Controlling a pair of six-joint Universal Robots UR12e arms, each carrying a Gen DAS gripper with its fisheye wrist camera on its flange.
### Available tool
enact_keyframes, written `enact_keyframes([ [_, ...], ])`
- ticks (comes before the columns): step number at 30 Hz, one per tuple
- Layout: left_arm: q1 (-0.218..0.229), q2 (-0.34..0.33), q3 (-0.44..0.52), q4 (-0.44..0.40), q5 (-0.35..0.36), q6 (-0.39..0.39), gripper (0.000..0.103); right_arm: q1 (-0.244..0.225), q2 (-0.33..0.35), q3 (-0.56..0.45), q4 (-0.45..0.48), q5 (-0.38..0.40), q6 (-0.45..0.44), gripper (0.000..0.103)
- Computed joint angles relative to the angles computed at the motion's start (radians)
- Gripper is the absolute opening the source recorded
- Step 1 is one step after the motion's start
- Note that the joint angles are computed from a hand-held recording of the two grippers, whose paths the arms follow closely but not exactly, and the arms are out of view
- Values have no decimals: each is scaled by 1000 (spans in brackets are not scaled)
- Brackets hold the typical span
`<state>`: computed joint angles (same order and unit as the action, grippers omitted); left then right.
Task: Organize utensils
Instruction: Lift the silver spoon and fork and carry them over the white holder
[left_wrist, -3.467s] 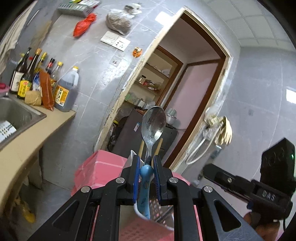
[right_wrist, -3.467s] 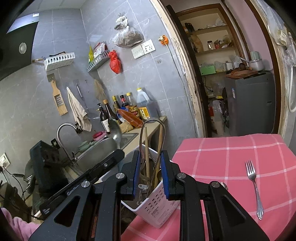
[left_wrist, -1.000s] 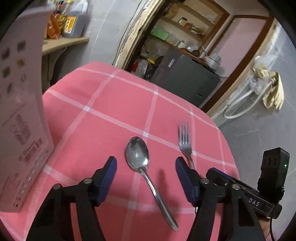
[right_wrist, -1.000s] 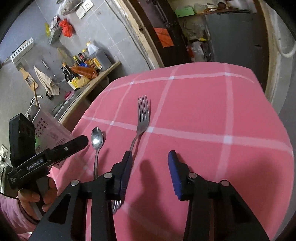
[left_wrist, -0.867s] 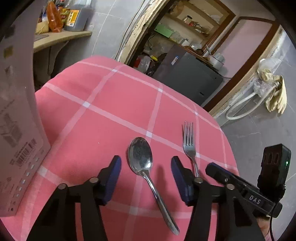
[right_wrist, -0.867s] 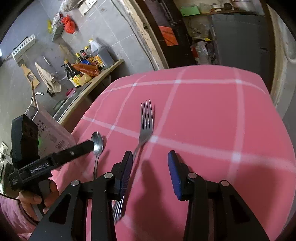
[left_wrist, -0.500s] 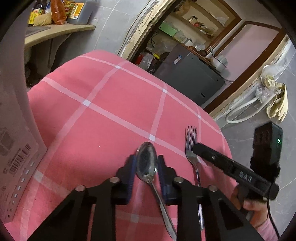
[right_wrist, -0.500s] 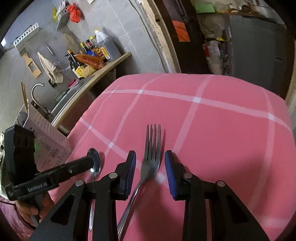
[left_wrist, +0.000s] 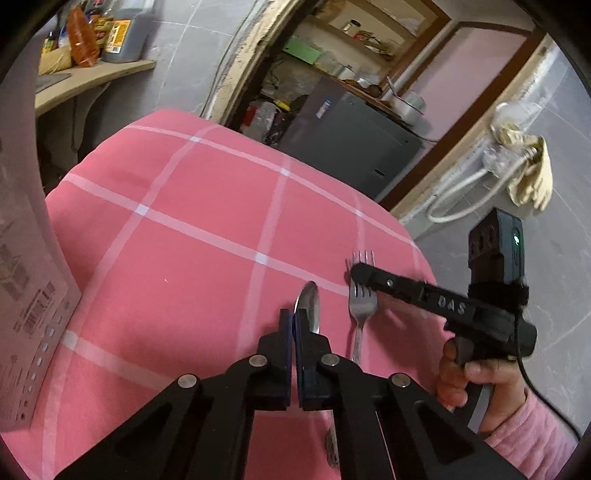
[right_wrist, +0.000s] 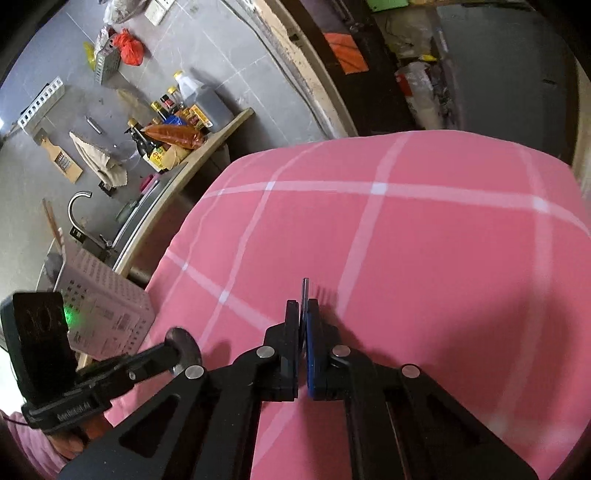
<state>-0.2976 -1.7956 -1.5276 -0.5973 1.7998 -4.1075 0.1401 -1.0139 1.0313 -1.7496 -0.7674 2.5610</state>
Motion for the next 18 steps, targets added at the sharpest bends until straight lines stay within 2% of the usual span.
enact_keyframes([
  [3, -13, 6, 14, -27, 10, 24, 2, -22, -59, 88, -73, 7, 28, 3],
  [7, -43, 22, 30, -47, 64, 64, 2, -60, -151, 209, -209, 11, 100, 3],
  [12, -75, 51, 39, -39, 130, 123, 2, -92, -277, 349, -423, -55, 158, 3],
  [18, -91, 100, 46, -14, 170, 211, 2, -102, -373, 407, -573, -123, 177, 3],
])
